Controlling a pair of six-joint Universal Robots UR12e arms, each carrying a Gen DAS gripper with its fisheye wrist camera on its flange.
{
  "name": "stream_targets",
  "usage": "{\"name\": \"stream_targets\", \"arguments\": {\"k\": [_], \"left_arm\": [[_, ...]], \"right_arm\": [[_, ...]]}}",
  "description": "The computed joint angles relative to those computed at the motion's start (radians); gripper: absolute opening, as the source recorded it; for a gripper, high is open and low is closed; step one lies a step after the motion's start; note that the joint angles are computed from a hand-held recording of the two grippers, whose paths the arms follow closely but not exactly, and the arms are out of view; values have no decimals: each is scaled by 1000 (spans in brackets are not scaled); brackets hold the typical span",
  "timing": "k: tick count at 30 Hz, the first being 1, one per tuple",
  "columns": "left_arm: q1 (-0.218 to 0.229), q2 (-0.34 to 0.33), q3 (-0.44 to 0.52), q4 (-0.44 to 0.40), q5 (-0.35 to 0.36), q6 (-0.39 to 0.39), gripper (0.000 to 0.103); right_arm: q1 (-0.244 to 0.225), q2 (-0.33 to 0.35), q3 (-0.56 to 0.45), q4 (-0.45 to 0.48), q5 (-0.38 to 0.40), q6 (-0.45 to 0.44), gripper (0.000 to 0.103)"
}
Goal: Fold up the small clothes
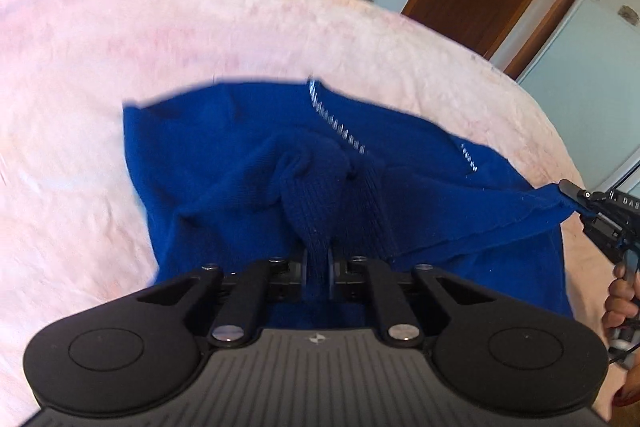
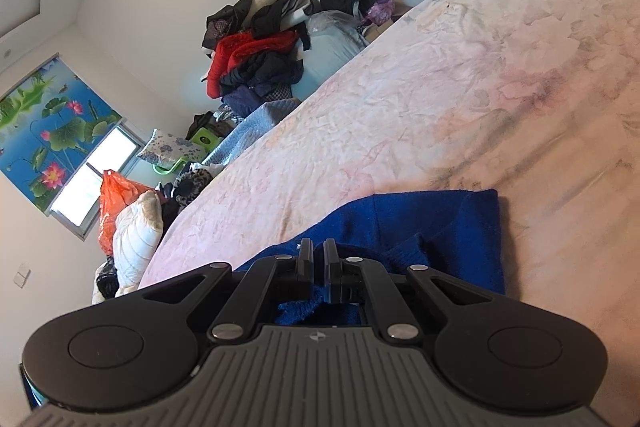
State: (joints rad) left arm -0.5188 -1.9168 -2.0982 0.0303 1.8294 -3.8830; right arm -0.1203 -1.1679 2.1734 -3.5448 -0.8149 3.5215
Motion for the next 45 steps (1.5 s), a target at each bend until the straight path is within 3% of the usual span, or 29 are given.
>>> {"name": "stream_targets", "arguments": {"k": [4, 10, 14, 17, 21, 24, 25, 26, 29, 32, 34, 38, 40, 41, 42, 45], "left_arm": [[-27, 3, 15, 63, 111, 74, 8], [-10, -20, 82, 26, 147, 126, 8], [-1, -23, 87, 8, 120, 104, 8], [-5, -21, 78, 8, 130, 101, 8], [-4, -19, 66, 16, 122, 88, 9], [-5, -20, 64, 13, 123, 82, 9], [-6, -19, 63, 14, 126, 83, 9], [-7, -19, 61, 17, 129, 84, 9], [-6, -21, 66, 22, 139, 105, 9], [6, -29, 85, 13, 129, 109, 9], [14, -44, 106, 3, 139, 103, 9], [51, -68, 146, -66, 94, 70, 11], [67, -66, 150, -110, 76, 16, 11], [73, -62, 142, -109, 69, -3, 13], [77, -57, 131, -92, 66, -13, 16], [72, -37, 101, -69, 130, -33, 45]], "right_arm": [[1, 2, -4, -60, -27, 31, 5], [6, 10, -27, -48, -34, 31, 6], [-2, -23, 7, 25, -18, -34, 31], [-17, -56, 44, 100, 12, -120, 40], [-25, -81, 68, 233, 58, -226, 40], [-1, -88, 60, 324, 17, -316, 39], [10, -87, 57, 328, -10, -337, 30], [16, -85, 55, 326, -16, -346, 12], [12, -73, 45, 280, 23, -319, 11], [5, -41, 15, 188, 59, -209, 9], [6, -10, -18, 123, 47, -118, 9], [25, 47, -75, 44, -23, 55, 10], [45, 58, -92, 69, -117, 99, 23], [54, 57, -93, 75, -164, 112, 37], [59, 57, -85, 55, -195, 123, 40], [60, 53, -51, -71, -212, 101, 41]]}}
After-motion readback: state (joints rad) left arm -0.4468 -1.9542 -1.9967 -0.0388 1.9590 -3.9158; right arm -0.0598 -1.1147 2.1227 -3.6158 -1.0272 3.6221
